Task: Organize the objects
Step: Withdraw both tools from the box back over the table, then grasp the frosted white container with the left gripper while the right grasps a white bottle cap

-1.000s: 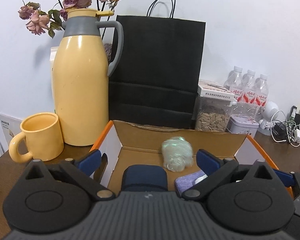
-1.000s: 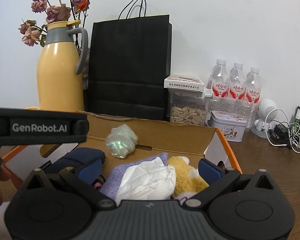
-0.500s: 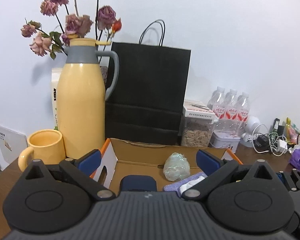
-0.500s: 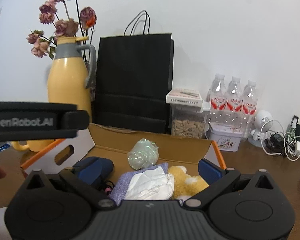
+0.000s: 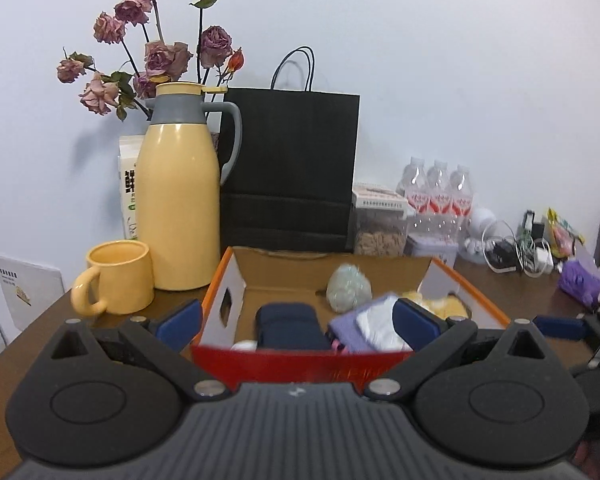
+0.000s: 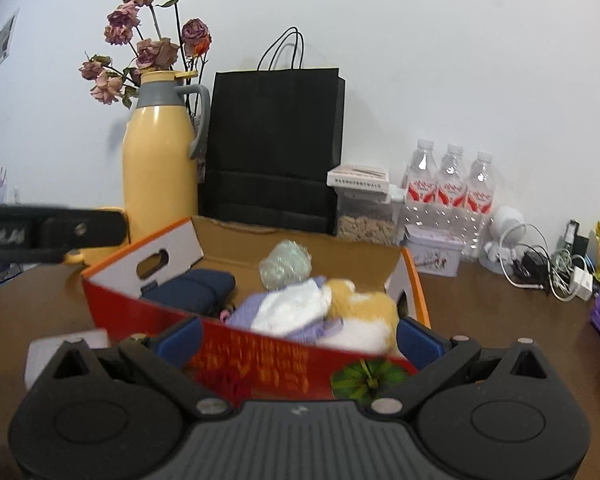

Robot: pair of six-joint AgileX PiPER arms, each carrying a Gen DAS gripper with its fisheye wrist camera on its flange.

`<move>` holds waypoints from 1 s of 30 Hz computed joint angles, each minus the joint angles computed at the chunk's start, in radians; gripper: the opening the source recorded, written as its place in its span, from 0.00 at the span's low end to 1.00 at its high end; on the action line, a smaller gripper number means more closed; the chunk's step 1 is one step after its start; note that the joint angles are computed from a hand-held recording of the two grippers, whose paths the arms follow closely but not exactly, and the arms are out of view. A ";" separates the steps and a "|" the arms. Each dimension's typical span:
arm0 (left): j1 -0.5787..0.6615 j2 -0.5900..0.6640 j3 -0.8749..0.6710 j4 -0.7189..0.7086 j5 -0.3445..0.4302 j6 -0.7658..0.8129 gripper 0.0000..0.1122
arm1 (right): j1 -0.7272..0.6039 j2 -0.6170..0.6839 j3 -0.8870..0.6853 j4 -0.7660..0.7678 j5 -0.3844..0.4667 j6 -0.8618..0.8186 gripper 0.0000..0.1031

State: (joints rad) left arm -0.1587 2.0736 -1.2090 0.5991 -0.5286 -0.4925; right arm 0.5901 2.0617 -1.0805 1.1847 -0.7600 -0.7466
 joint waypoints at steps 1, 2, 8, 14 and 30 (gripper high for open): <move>0.009 -0.004 0.023 0.003 -0.015 0.011 0.92 | 0.010 -0.008 0.023 -0.001 -0.013 0.016 1.00; 0.018 -0.006 0.040 0.010 -0.024 0.013 0.92 | 0.020 -0.015 0.047 -0.003 -0.027 0.035 1.00; 0.057 0.006 0.100 0.018 -0.006 0.052 0.92 | 0.042 -0.024 0.150 0.008 -0.051 0.116 1.00; 0.091 0.002 0.152 0.026 -0.027 0.066 0.92 | 0.051 -0.019 0.212 0.024 -0.052 0.177 1.00; 0.134 0.034 0.213 0.031 -0.150 0.092 0.92 | 0.071 0.005 0.227 0.067 -0.059 0.188 1.00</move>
State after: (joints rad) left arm -0.0249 2.1079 -0.9956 0.6306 -0.6786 -0.4002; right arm 0.6615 2.0669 -0.8531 1.2518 -0.8186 -0.5583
